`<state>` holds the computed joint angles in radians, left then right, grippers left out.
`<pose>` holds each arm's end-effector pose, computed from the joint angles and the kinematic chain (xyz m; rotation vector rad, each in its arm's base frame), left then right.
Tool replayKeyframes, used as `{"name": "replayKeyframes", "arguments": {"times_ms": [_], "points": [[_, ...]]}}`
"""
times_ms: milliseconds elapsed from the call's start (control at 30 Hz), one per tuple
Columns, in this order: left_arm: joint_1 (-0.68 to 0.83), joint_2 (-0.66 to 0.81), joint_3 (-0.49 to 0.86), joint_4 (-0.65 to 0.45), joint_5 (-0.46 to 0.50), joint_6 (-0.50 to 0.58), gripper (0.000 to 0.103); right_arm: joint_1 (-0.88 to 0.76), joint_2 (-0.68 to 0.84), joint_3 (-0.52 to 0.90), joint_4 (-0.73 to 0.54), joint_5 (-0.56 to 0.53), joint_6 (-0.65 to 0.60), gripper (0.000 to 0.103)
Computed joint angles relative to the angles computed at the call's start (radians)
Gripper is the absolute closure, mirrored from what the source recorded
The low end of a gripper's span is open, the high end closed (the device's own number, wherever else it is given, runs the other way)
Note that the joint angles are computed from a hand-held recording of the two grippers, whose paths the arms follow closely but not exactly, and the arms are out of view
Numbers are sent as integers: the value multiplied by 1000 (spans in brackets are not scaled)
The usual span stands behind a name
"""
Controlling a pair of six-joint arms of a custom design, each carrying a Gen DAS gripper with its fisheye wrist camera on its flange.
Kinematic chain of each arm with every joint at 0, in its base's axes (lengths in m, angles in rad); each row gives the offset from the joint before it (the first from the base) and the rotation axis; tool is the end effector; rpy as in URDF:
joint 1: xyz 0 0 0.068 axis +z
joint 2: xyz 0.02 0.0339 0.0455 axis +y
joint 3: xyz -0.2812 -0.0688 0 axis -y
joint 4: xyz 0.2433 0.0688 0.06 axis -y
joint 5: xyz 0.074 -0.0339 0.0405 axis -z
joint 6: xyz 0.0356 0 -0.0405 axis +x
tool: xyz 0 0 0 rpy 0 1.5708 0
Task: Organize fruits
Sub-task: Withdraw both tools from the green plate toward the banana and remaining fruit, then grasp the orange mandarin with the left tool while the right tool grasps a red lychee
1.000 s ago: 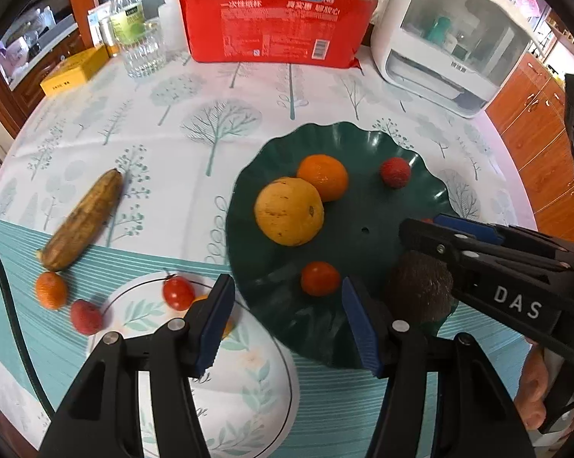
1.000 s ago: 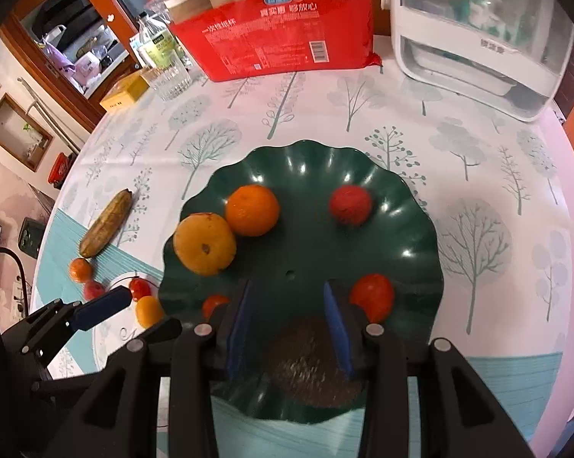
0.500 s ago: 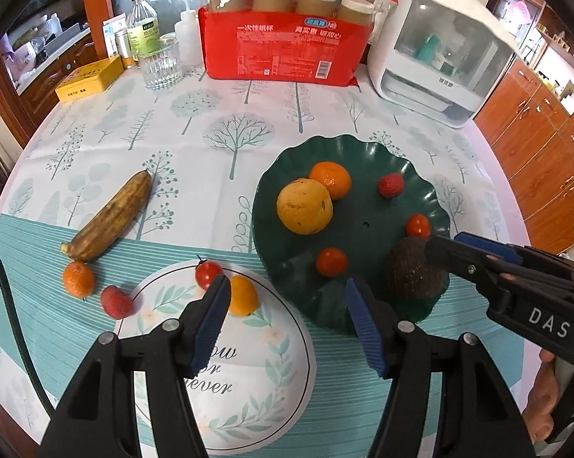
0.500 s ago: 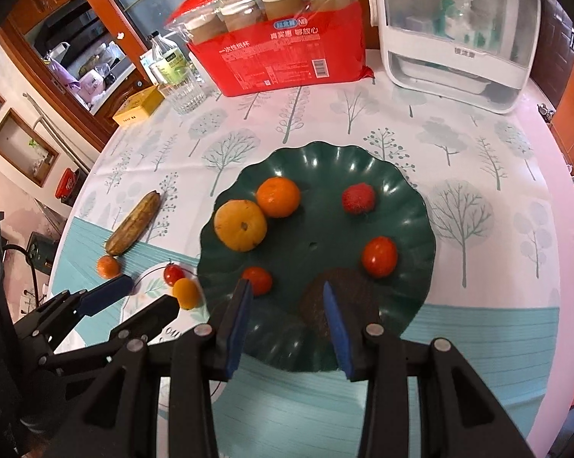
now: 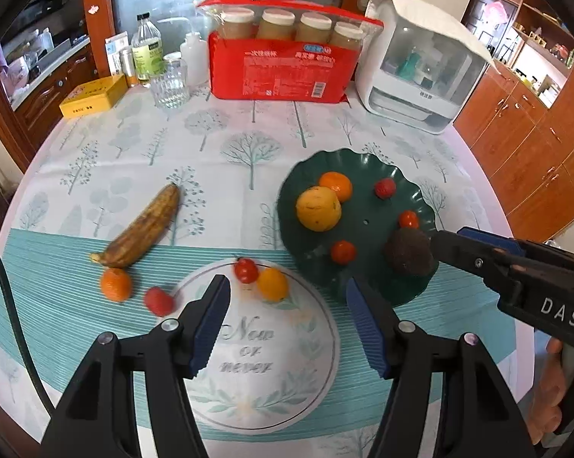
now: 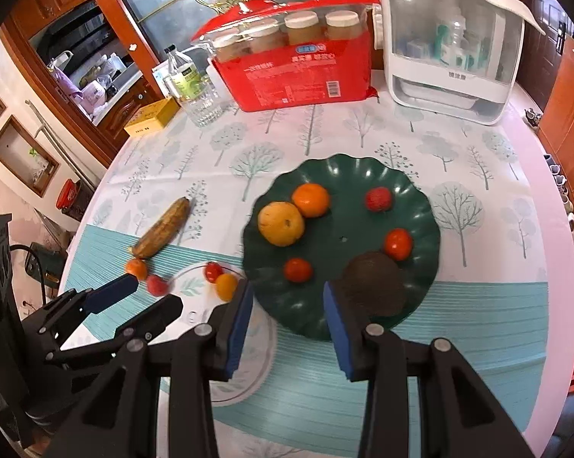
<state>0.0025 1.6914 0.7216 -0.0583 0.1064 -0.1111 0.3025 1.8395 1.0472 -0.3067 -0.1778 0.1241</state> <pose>0.2974 -0.0030 0.1322 -0.1091 2.5979 -0.1775 0.3397 0.1126 0.1564 -0.2975 2.6780 0.3717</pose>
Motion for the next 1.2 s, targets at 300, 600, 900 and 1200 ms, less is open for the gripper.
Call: {"name": "replayKeyframes", "arguments": {"times_ms": [300, 600, 900, 1200], "points": [[239, -113, -23, -62, 124, 192, 34, 175, -56, 16, -4, 79, 157, 64], [480, -77, 30, -120, 247, 393, 33, 352, -5, 90, -13, 178, 283, 64], [609, 112, 138, -142, 273, 529, 33, 451, 155, 142, 46, 219, 382, 64], [655, 370, 291, -181, 258, 567, 33, 481, 344, 211, 114, 177, 400, 64]]}}
